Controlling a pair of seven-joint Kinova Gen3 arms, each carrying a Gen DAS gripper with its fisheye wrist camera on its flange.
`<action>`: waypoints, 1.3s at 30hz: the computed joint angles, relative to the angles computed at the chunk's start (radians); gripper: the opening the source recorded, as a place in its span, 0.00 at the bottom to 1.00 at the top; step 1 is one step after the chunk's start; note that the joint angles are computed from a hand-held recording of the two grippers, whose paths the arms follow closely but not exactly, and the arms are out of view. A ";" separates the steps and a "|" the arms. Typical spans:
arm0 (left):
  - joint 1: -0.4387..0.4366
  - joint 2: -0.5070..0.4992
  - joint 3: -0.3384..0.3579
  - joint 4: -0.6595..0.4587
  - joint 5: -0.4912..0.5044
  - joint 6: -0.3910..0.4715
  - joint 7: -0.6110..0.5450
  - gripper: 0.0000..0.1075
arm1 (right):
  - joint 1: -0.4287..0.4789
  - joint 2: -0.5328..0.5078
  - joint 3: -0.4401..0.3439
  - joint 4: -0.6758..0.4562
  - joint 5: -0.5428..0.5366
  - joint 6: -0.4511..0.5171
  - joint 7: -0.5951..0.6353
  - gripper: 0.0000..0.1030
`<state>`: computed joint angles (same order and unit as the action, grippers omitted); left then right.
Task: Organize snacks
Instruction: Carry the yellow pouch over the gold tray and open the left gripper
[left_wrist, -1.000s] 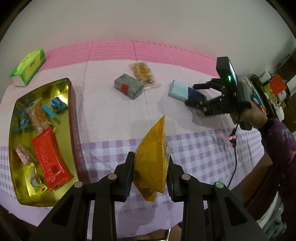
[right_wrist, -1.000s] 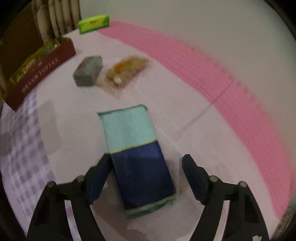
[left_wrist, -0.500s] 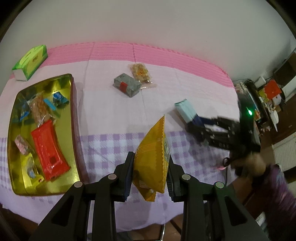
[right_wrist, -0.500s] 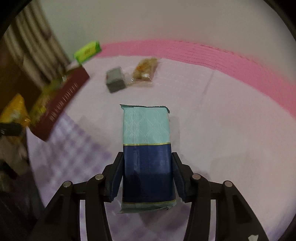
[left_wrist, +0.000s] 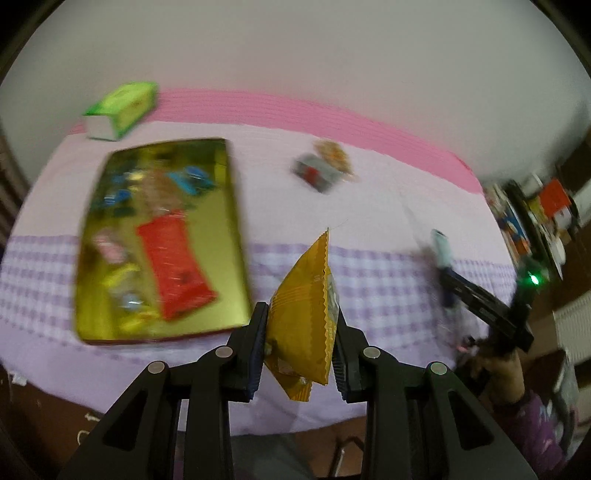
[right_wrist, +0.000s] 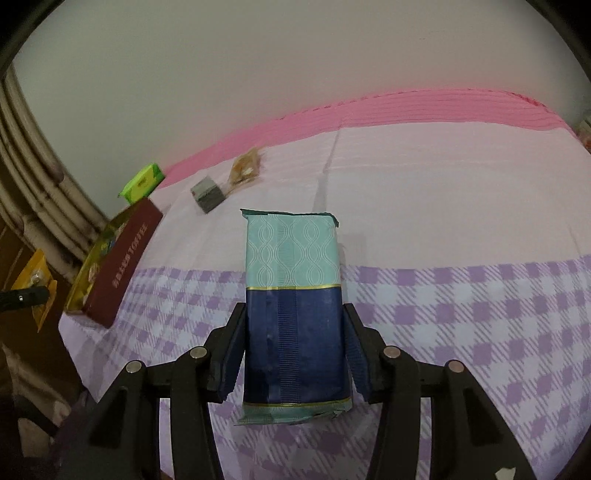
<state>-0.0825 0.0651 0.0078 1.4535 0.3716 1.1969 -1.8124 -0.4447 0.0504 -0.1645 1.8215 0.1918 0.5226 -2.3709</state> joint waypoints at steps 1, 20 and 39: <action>-0.011 -0.002 -0.011 -0.002 -0.007 -0.008 0.001 0.30 | -0.006 -0.005 0.002 0.010 0.025 -0.013 -0.032 0.45; -0.077 0.096 -0.020 -0.003 -0.063 -0.176 0.042 0.30 | -0.019 -0.004 -0.005 0.030 0.086 -0.036 -0.093 0.45; -0.015 0.185 0.019 -0.062 -0.155 -0.206 0.105 0.30 | -0.012 -0.006 -0.003 0.033 0.058 -0.040 -0.068 0.46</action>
